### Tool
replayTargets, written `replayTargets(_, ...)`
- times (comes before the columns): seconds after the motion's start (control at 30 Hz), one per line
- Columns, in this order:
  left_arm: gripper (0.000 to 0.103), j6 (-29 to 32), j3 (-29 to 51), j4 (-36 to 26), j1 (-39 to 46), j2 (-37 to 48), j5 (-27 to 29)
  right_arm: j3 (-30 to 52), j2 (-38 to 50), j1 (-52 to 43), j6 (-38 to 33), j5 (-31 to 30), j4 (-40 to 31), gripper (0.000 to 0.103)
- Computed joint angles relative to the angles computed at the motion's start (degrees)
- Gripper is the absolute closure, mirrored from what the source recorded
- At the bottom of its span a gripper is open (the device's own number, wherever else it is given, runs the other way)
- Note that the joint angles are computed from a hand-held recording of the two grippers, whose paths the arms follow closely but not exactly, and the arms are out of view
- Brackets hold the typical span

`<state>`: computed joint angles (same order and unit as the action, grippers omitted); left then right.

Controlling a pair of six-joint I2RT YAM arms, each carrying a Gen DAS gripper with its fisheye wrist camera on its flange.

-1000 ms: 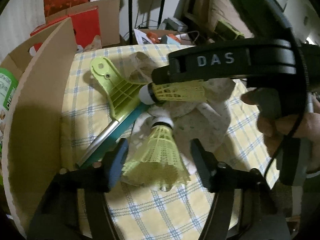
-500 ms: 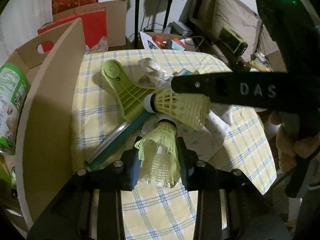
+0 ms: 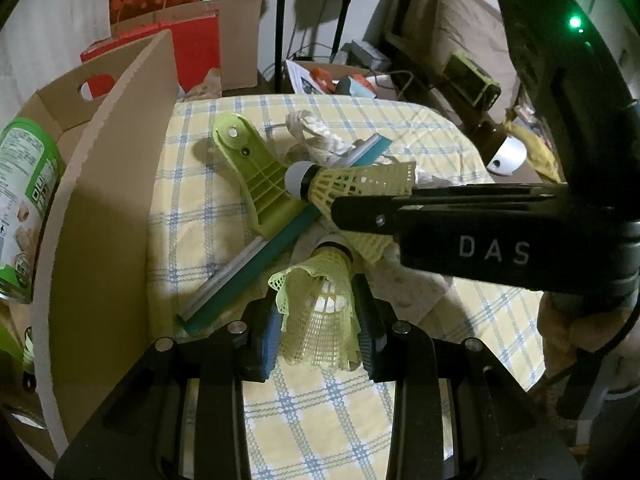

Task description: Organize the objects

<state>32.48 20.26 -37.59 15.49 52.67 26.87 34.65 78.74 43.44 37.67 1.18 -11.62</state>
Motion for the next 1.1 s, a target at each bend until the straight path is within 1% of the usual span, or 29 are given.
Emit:
replayTargets(0.03,0.073,0.54,0.37,-0.97,0.56,-0.58,0.48,-0.04,-0.68,0.11,-0.01,0.25,-0.40,0.074)
replayTargets(0.1,0.074,2.04,1.53,-3.02,2.02,-1.27,1.75,-0.32,-2.71,0.24,0.19,1.03,-1.15,0.077)
replayTargets(0.27,0.074,6.33,5.06,-10.02,6.50,-3.94,5.17,-0.26,-8.95,0.27,1.15,2.33,-3.73,0.077)
replayTargets(0.4,0.074,10.59,8.54,-15.44,11.17,-4.53,8.16,2.43,-12.38,1.88,1.58,4.91,-7.92,0.077)
replayTargets(0.53,0.074,16.09,12.98,-20.88,17.34,-3.47,11.47,5.81,-12.98,4.04,1.97,6.78,-10.94,0.077)
replayTargets(0.63,0.074,19.28,15.78,-23.25,21.30,-2.26,13.11,7.75,-12.39,5.98,2.83,8.15,-11.89,0.077)
replayTargets(0.87,0.074,24.40,19.67,-23.62,28.45,3.58,14.50,10.35,-9.73,8.43,3.92,9.12,-11.06,0.077)
replayTargets(1.1,0.074,27.36,22.35,-22.35,34.48,9.46,15.22,14.55,-4.79,11.80,3.97,10.55,-10.32,0.077)
